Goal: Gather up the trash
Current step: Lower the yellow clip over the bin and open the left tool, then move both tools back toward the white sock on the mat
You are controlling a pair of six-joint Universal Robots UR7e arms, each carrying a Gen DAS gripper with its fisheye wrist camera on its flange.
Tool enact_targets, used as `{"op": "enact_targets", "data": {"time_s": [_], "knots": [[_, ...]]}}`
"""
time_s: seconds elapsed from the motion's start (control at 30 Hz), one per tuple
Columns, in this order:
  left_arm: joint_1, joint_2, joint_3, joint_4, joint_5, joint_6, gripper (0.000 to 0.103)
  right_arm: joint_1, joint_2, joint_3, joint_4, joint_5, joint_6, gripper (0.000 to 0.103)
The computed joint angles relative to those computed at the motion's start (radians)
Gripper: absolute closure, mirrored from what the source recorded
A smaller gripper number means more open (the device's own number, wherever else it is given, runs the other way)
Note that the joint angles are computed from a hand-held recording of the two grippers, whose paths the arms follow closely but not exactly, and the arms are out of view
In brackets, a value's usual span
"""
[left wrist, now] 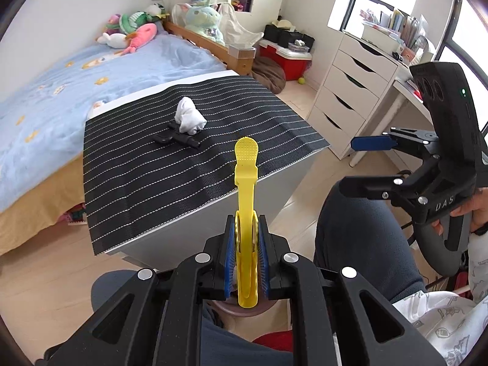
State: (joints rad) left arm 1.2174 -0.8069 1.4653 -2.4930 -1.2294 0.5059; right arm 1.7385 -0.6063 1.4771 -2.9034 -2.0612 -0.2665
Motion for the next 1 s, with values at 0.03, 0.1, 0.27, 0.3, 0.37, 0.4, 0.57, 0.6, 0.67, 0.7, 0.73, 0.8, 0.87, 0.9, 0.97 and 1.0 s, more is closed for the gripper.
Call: {"op": "enact_targets", "data": {"time_s": [0.03, 0.1, 0.27, 0.3, 0.37, 0.4, 0.57, 0.6, 0.67, 0.7, 0.73, 0.8, 0.87, 0.9, 0.97, 1.0], "knots": [[-0.001, 0.001, 0.001, 0.001, -0.001, 0.001, 0.089, 0.000, -0.001, 0.001, -0.001, -0.002, 0.000, 0.007], [-0.004, 0.000, 0.005, 0.006, -0.003, 0.006, 0.089, -0.002, -0.006, 0.006, -0.006, -0.003, -0.001, 0.007], [-0.011, -0.002, 0.013, 0.014, -0.003, 0.018, 0.089, -0.008, -0.018, 0.019, -0.021, -0.002, 0.007, 0.007], [-0.012, -0.002, 0.014, 0.017, -0.003, 0.019, 0.089, -0.009, -0.020, 0.021, -0.025, -0.001, 0.010, 0.007], [-0.013, -0.003, 0.015, 0.022, -0.002, 0.023, 0.089, -0.012, -0.025, 0.025, -0.031, 0.002, 0.015, 0.007], [-0.014, -0.002, 0.014, 0.028, -0.003, 0.025, 0.089, -0.014, -0.027, 0.028, -0.034, 0.003, 0.017, 0.007], [-0.008, -0.003, 0.012, 0.035, -0.038, 0.033, 0.028, -0.016, -0.032, 0.033, -0.041, -0.001, 0.023, 0.007], [-0.004, -0.003, 0.012, 0.030, -0.053, 0.030, 0.020, -0.016, -0.032, 0.034, -0.042, -0.001, 0.024, 0.006], [-0.002, -0.002, 0.017, -0.012, -0.050, 0.025, 0.012, -0.017, -0.033, 0.034, -0.041, 0.000, 0.024, 0.006], [-0.004, 0.001, 0.018, -0.022, -0.036, 0.021, 0.011, -0.017, -0.033, 0.035, -0.042, 0.001, 0.023, 0.006], [-0.005, 0.004, 0.019, -0.032, -0.024, 0.017, 0.009, -0.017, -0.033, 0.035, -0.042, 0.002, 0.023, 0.006], [-0.006, 0.006, 0.027, -0.071, 0.001, 0.018, 0.008, -0.017, -0.032, 0.035, -0.042, 0.004, 0.022, 0.006], [-0.008, 0.009, 0.033, -0.098, 0.020, 0.020, 0.008, -0.018, -0.031, 0.035, -0.044, 0.005, 0.024, 0.006], [-0.008, 0.011, 0.033, -0.107, 0.029, 0.017, 0.008, -0.018, -0.031, 0.036, -0.044, 0.006, 0.025, 0.005], [-0.007, 0.013, 0.030, -0.107, 0.036, 0.010, 0.008, -0.017, -0.029, 0.034, -0.043, 0.006, 0.026, 0.005], [-0.006, 0.014, 0.028, -0.106, 0.039, 0.007, 0.008, -0.018, -0.028, 0.033, -0.041, 0.006, 0.025, 0.005]]}}
